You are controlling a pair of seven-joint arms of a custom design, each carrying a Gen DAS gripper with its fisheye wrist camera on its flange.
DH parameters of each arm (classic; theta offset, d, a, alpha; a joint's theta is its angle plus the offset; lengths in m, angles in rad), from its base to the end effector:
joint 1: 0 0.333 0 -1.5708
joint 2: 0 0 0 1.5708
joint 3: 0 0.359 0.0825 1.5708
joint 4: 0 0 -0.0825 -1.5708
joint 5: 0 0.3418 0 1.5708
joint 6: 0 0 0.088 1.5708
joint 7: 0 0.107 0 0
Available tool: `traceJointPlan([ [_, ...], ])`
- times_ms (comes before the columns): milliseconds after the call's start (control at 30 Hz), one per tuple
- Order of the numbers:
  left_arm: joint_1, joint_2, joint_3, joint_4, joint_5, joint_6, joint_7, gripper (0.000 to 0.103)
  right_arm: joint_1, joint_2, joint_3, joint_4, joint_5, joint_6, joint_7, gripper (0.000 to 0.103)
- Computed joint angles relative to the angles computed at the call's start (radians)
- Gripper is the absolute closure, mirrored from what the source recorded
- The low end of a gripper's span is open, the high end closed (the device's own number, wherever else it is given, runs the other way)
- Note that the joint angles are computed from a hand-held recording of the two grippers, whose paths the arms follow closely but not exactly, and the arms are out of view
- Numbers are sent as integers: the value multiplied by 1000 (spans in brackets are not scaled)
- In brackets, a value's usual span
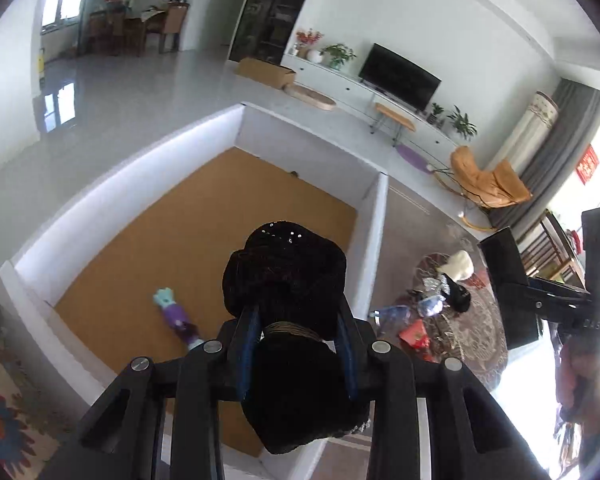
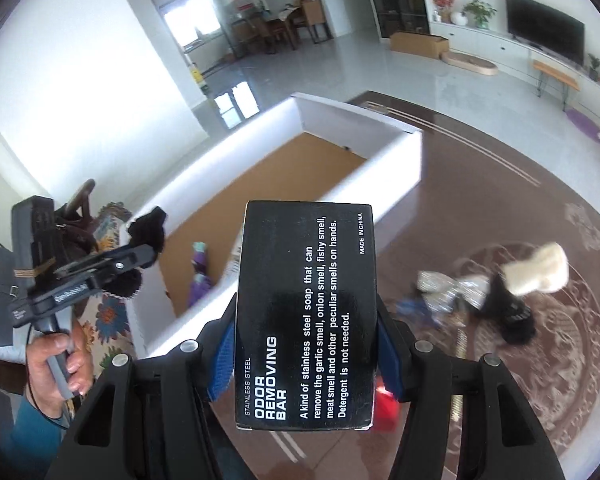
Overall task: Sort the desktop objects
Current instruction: 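Carry both items over the white box and open both grippers, then move both tools back over the remaining items on the table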
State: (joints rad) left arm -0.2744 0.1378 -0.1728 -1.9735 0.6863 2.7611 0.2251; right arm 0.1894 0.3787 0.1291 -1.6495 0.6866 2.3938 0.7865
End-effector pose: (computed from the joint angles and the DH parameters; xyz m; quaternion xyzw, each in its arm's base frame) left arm 0.5284 -0.2766 0.5338 -0.7618 0.5327 -0.3255 0.1731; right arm 0.6421 0.2027 0.4943 -0.8446 0.4161 0.0091 0.3368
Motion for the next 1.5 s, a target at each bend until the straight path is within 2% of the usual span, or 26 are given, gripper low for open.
traceJointPlan([
  [167, 56, -10, 24, -63, -42, -48, 31, 69, 118, 145, 79, 156, -9, 30, 0, 44],
  [267, 74, 15, 24, -74, -78, -64, 69, 69, 208, 240, 63, 234, -102, 46, 78, 44],
  [367, 79, 43, 19, -64, -122, -113, 102, 62, 261, 321, 46, 305, -181, 30, 165, 41],
  [400, 72, 50, 23, -55, -114, -134, 95, 59, 266, 336, 47, 315, -194, 33, 182, 36],
  [433, 57, 47, 29, -49, -81, -164, 76, 47, 264, 342, 53, 310, -192, 56, 189, 32],
  [467, 51, 49, 30, -42, -70, -182, 66, 42, 252, 337, 68, 290, -176, 88, 185, 26],
  [500, 47, 46, 31, -43, -59, -185, 48, 29, 238, 326, 79, 263, -158, 126, 179, 23],
  [533, 43, 39, 33, -52, -40, -174, 21, 27, 208, 314, 106, 241, -125, 145, 153, 21],
  [633, 30, 21, 35, -68, 34, -114, -79, 26, 132, 242, 157, 122, -30, 245, 41, 16],
  [667, 23, 19, 32, -64, 57, -93, -108, 26, 102, 210, 175, 71, 9, 283, -15, 11],
  [767, -18, 36, 15, -9, 147, -58, -180, 26, -8, 108, 229, -95, 165, 410, -238, 2],
  [833, -51, 68, -3, 46, 178, -24, -184, 26, -76, 57, 242, -183, 279, 467, -383, 2],
  [900, -83, 126, -20, 114, 166, 30, -149, 21, -133, 17, 229, -257, 379, 499, -486, 2],
  [933, -103, 160, -29, 148, 150, 51, -122, 14, -151, 2, 213, -294, 422, 523, -520, 2],
  [1033, -163, 285, -57, 272, 89, 67, -29, 12, -208, -23, 154, -386, 556, 592, -619, 2],
  [1133, -219, 429, -88, 432, -7, -34, 100, 12, -236, -18, 60, -442, 601, 648, -654, 2],
  [1200, -257, 520, -91, 537, -59, -114, 173, 12, -262, -2, 22, -462, 638, 686, -684, 2],
  [1267, -291, 596, -86, 640, -109, -189, 236, 12, -303, 3, 3, -481, 689, 689, -720, 2],
  [1367, -339, 651, -53, 715, -151, -230, 272, 12, -328, 10, -18, -485, 799, 689, -819, 2],
  [1433, -380, 667, -5, 748, -154, -249, 270, 12, -318, 10, -30, -482, 904, 697, -926, 2],
  [1500, -414, 671, 38, 762, -145, -271, 262, 12, -293, 3, -49, -482, 932, 689, -963, 2],
])
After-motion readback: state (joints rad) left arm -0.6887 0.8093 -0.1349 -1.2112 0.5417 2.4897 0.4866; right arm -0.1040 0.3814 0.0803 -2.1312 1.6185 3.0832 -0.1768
